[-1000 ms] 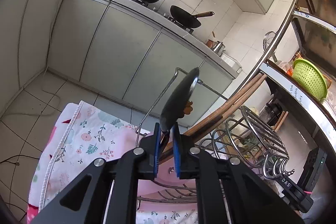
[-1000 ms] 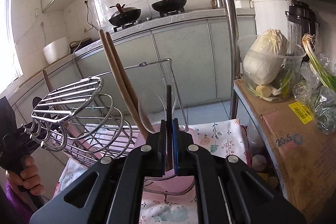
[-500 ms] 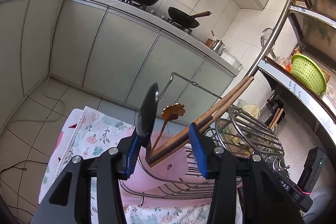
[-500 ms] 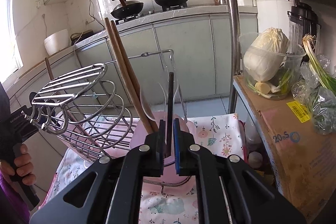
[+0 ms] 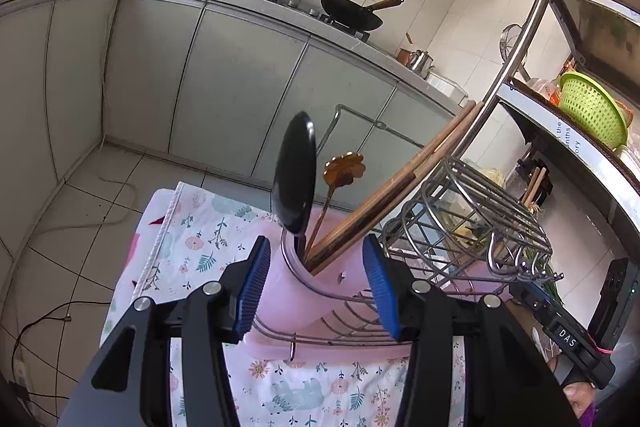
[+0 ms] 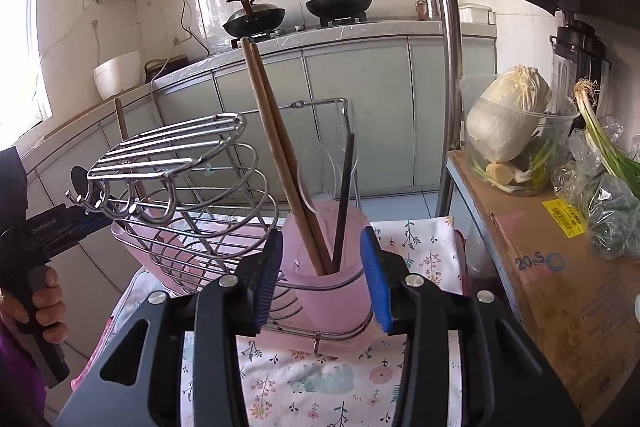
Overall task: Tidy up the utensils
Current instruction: 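Open both tools to release the chopstick and spoon, then withdraw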
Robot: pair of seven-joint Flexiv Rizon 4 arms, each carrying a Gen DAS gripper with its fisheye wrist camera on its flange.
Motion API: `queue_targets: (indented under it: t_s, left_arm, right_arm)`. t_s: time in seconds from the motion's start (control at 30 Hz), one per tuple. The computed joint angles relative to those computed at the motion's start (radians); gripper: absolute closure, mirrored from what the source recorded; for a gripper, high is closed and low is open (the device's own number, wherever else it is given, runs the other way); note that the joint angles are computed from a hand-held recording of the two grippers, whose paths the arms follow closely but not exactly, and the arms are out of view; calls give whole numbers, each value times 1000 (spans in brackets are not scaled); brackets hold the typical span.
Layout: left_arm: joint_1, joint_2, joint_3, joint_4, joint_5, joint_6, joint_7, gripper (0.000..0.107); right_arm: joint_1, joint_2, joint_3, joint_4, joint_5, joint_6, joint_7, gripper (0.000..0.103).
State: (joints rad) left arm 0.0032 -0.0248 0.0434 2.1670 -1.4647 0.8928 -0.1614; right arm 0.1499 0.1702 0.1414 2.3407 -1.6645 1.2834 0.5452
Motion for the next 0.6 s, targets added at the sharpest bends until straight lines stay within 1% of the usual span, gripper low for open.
queue_targets:
  t_s: [0.27,0.4,0.5,0.57,0.6]
  left_arm:
    - [-13,58,13,64,16,36,19,60]
    - [-33,113,18,106,-5,67,63,60]
    - [-58,162,17,141,-57,103,107,60]
    - [-73,193,16,160,-93,125,137,60]
    - [-81,209,13,169,-106,141,150,60]
  right_arm:
    - [20,15,23,23,41,-10,-4,60]
    - [40,19,46,26,78,-30,-28,60]
    - [57,27,64,26,95,-55,-38,59]
    - [69,34,75,25,92,-74,-29,57]
    - [75,37,80,25,89,-85,-22,51]
